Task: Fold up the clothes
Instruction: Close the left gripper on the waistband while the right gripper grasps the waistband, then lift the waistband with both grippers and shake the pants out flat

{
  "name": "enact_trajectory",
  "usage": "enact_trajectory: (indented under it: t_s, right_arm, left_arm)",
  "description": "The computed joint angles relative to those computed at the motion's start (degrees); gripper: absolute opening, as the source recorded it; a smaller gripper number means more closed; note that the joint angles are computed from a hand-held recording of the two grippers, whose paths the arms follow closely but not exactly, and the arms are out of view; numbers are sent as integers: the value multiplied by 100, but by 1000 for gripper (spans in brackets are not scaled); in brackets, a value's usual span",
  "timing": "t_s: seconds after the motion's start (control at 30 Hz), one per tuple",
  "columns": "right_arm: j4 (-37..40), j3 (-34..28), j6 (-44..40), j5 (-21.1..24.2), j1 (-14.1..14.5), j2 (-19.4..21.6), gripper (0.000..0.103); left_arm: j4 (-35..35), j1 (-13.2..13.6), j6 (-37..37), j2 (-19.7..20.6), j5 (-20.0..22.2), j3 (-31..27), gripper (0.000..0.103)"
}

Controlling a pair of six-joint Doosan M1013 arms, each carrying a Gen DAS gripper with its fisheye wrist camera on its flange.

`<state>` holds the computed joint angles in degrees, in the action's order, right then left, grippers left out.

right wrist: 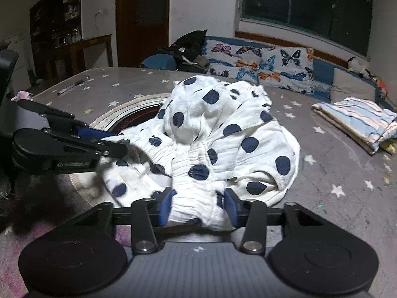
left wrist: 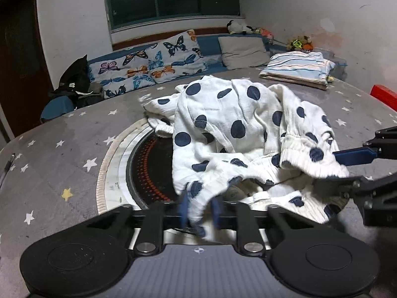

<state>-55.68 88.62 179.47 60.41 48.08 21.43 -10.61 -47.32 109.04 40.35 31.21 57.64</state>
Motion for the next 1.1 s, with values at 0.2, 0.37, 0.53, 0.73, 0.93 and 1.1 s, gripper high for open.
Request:
enact_trajectory:
  t_s: [0.2, 0.37, 0.53, 0.73, 0.93, 1.1]
  right_arm:
    - [-198, 118, 238, 185, 100, -116, 36]
    - [-315, 245, 317, 203, 207, -268, 35]
    - [-357, 425, 438, -72, 325, -482, 35]
    - [-156, 588, 291, -364, 508, -693, 31]
    - [175, 608, -88, -214, 659, -705, 32]
    - [-6, 525, -296, -231, 682, -635, 34]
  left_arm:
    - [-367, 43, 112, -219, -269, 287, 5]
    - [-770, 73, 267, -484, -412, 621, 5]
    - [-1134, 109, 360, -803, -520, 1029, 5]
    - [-1349, 116, 540, -1228, -605, 1657, 6]
    - [-713, 84, 60, -1358, -406, 1923, 12]
    - [-22, -10, -196, -1406, -696, 2035, 32]
